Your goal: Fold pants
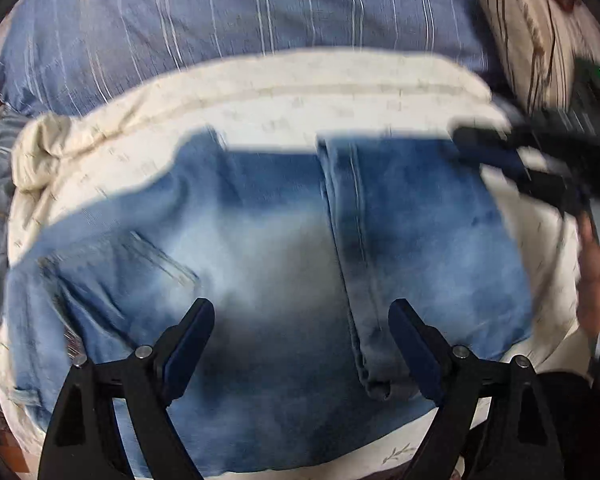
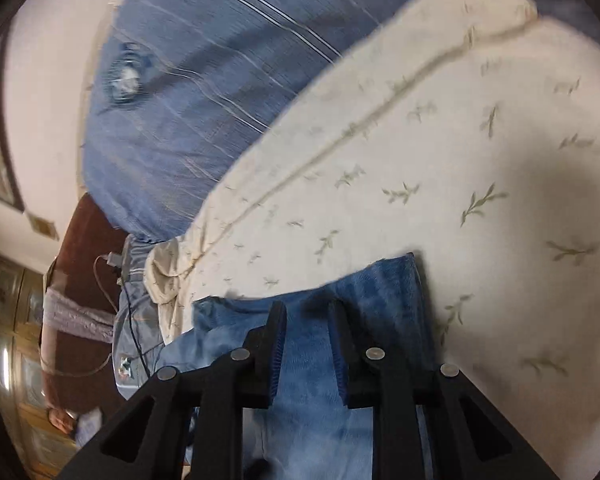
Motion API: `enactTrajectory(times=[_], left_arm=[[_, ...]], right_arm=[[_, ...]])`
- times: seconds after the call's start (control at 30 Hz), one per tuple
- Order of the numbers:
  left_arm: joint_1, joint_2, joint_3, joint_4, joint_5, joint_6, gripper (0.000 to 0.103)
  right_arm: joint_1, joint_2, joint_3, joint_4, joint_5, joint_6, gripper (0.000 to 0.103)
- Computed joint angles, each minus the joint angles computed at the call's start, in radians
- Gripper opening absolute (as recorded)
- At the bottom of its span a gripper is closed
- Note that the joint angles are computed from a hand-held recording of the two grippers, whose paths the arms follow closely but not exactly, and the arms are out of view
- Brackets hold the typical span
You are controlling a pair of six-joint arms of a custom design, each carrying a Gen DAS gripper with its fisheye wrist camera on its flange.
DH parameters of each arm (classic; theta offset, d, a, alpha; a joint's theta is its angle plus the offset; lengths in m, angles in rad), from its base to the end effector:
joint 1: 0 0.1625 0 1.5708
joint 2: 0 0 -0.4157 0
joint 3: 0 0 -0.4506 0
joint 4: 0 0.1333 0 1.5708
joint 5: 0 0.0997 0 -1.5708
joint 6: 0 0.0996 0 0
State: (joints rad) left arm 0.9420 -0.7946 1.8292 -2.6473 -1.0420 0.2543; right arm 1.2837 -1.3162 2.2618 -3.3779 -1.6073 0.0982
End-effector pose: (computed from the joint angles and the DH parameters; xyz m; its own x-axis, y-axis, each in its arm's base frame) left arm -0.2190 -0.6131 -0.0100 -0.5400 0.6782 -0.4984 0.7475 0.6586 0.0863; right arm -0.0197 -0.5248 0.2103 -0.9279 0.3693 -0.0507 0.2767 0.5913 -0.7575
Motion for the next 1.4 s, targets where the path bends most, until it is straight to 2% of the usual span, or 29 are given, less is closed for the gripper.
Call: enactTrajectory(times=[0.1,0.23,0.37,0.47,0.53,0.6,0.7,0.77,0.9,1.03,1.07,1.2,1.23,1.27,1.3,1.33,1.4], left_arm=[[-0.011,0.011,-0.031,-0.01,0.019,-0.008,0.09],[-0.03,0.081,-0.104,-0.039,0.07,0.001,0.09],[-0.036,0.168,-0.182,-0.03,0.146,-0.001,0.09],[-0.023,0.204,-0.215,0.021,0.185,-0.027,0.09],[-0.014,0.208,-0.216,0.021,0.176,-0.04,0.09],[-0.011,0.201,-0.21,0.023,0.164,-0.048,0.09],[-0.005,0.17,-0.201,0.065,0.137,-0.061,0.09],[0.006,0.116,-0.162,0.033,0.112,-0.044,0.09],[0.027,0.015,-0.097,-0.038,0.107,-0.006,0.09],[0.061,-0.097,-0.038,-0.116,0.161,0.041,0.09],[0.073,-0.099,-0.048,-0.126,0.171,0.056,0.09],[0.114,-0.168,-0.012,-0.171,0.223,0.087,0.09],[0.131,-0.186,-0.005,-0.174,0.23,0.086,0.09],[0.144,-0.197,-0.003,-0.171,0.23,0.082,0.09],[0.157,-0.213,0.001,-0.16,0.228,0.07,0.09],[0.174,-0.225,0.002,-0.148,0.22,0.057,0.09],[0.202,-0.241,0.002,-0.131,0.201,0.03,0.09]], right_arm=[[0.019,-0.048,0.063,-0.023,0.002,-0.031,0.025],[0.047,-0.076,0.134,-0.031,-0.044,-0.054,0.025],[0.074,-0.049,0.148,0.005,-0.145,-0.052,0.025],[0.069,-0.029,0.148,0.056,-0.165,-0.046,0.025],[0.064,0.003,0.146,0.063,-0.182,-0.056,0.026],[0.068,0.026,0.158,-0.002,-0.192,-0.101,0.026],[0.086,0.031,0.163,-0.019,-0.216,-0.102,0.026],[0.101,0.038,0.168,-0.053,-0.227,-0.114,0.026],[0.112,0.049,0.189,-0.168,-0.158,-0.156,0.028],[0.153,0.108,0.153,-0.214,-0.171,-0.191,0.028],[0.164,0.12,0.143,-0.216,-0.18,-0.203,0.028],[0.206,0.176,0.091,-0.154,-0.24,-0.235,0.028],[0.211,0.194,0.067,-0.095,-0.251,-0.235,0.033],[0.213,0.2,0.055,-0.043,-0.267,-0.228,0.043],[0.217,0.211,0.047,-0.023,-0.29,-0.225,0.045],[0.231,0.222,0.045,-0.044,-0.314,-0.241,0.047],[0.233,0.216,0.065,-0.097,-0.274,-0.273,0.052]])
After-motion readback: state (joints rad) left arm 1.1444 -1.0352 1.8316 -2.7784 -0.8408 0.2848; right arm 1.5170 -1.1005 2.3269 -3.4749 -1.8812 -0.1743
